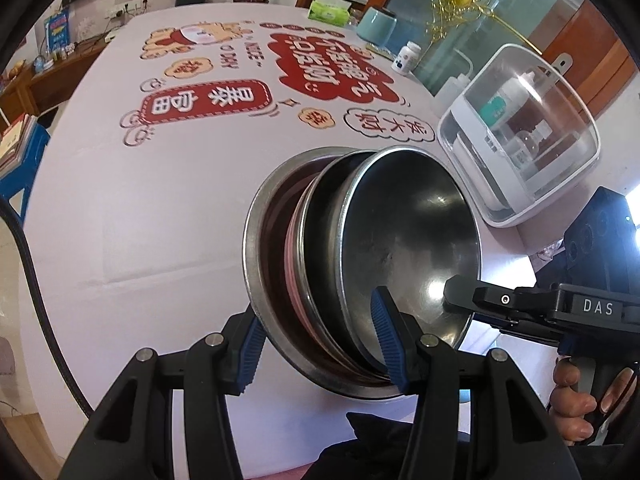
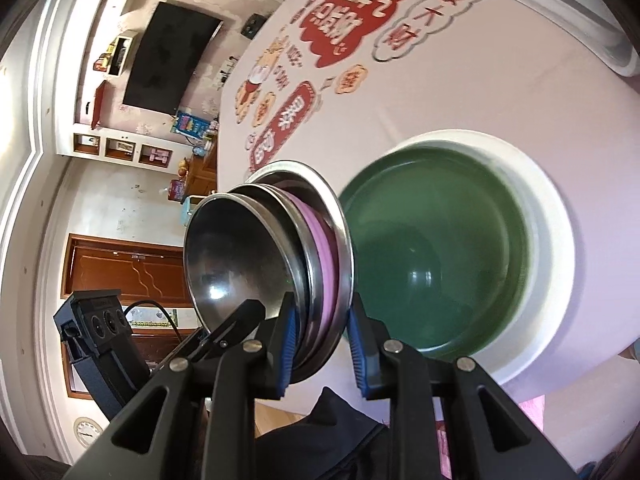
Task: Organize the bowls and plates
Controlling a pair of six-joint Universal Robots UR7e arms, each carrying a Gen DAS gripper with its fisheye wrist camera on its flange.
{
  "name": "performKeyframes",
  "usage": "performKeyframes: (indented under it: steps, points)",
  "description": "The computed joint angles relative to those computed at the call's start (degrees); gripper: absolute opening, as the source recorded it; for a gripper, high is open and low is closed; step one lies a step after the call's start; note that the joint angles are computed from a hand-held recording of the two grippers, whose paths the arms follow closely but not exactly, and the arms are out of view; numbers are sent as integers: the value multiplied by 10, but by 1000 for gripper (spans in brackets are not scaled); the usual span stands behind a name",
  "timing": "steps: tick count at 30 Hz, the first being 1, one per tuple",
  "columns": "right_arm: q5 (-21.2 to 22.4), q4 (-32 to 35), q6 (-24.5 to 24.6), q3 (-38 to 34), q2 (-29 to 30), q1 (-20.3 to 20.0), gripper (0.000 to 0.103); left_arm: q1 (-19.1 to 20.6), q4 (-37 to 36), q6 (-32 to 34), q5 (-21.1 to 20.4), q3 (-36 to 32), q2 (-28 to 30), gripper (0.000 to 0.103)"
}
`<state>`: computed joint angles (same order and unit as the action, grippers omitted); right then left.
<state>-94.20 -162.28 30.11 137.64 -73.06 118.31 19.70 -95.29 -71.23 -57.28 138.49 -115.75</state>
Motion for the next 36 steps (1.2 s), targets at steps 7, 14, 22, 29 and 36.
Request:
performKeyframes:
  steps: [7,14,22,29,36]
  points:
    - [4,62,-24,-1,-25,-44,24,32,-71,17,-21,5,70,50]
    - [9,130,-62,-18,-39,-84,24,57,-121,17,-36,3,127,50]
    - [8,219,-127,-58,-36,-111,24,77,-148,13,-44,-10,182,50]
    - [12,279,-169,-92,-24,-131,25,85,-155,-15,-48,-19,214,50]
    - [18,344,-212,-125,-8,-138,28,74,-119,-62,-38,-32,226,50]
